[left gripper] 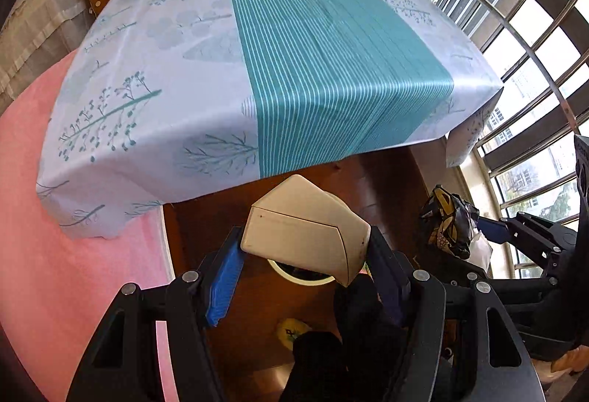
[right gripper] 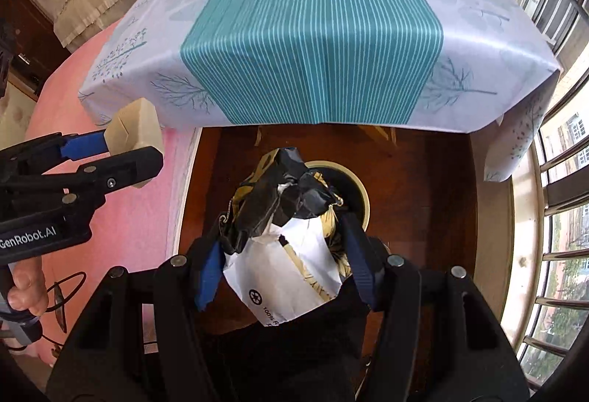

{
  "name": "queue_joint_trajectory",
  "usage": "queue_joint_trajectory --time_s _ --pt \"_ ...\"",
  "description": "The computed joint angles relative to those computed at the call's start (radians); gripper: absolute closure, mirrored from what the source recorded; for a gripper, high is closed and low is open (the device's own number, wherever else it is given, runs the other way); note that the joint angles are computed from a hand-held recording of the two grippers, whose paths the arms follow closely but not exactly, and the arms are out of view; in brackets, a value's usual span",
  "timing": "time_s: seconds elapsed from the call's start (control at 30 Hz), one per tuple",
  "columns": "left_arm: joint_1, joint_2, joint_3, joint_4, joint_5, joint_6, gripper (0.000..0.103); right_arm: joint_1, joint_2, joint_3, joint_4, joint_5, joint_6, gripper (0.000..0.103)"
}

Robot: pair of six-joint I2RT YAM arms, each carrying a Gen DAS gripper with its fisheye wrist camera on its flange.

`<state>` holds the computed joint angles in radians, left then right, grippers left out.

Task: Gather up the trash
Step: 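Lift the tan paper and crumpled wrapper and carry them over the bin, then open both grippers over the bin, dropping the paper and wrapper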

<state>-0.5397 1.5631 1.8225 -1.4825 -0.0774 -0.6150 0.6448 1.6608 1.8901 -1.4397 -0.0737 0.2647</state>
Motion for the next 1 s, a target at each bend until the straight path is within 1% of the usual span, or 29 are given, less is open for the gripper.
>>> queue_joint_trajectory --time_s 0.1,0.3,0.4,0.53,0.73,0.9,0.97,1.0 --pt "0.003 -0.008 -0.161 0.123 0.032 -0.002 0.038 -0.034 -0.026 -0.167 0.114 -0.029 0.007 0.046" --pt "0.01 0.037 -0.473 0.442 0.071 -0.015 0.038 -0.108 -0.032 -0.467 0.375 -0.073 -0.001 0.045" --pt "0.013 0.094 -0.597 0.613 0.081 -0.035 0.038 -0.146 -0.005 -0.596 0.518 -0.096 -0.022 0.044" --pt "0.014 0.187 -0.709 0.815 0.073 -0.032 0.038 -0.182 0.062 -0.737 0.715 -0.122 -0.065 0.044" --pt "0.014 0.342 -0.834 1.093 0.069 -0.01 0.037 -0.221 0.209 -0.849 0.953 -0.159 -0.118 0.043" --pt "0.013 0.426 -0.903 1.254 0.082 -0.007 0.037 -0.229 0.302 -0.889 1.096 -0.176 -0.16 0.042" --pt "0.022 0.442 -0.934 1.32 0.1 0.001 0.035 -0.229 0.332 -0.901 1.143 -0.19 -0.173 0.039" --pt "0.027 0.437 -0.954 1.347 0.108 0.01 0.03 -0.232 0.349 -0.899 1.157 -0.2 -0.181 0.038"
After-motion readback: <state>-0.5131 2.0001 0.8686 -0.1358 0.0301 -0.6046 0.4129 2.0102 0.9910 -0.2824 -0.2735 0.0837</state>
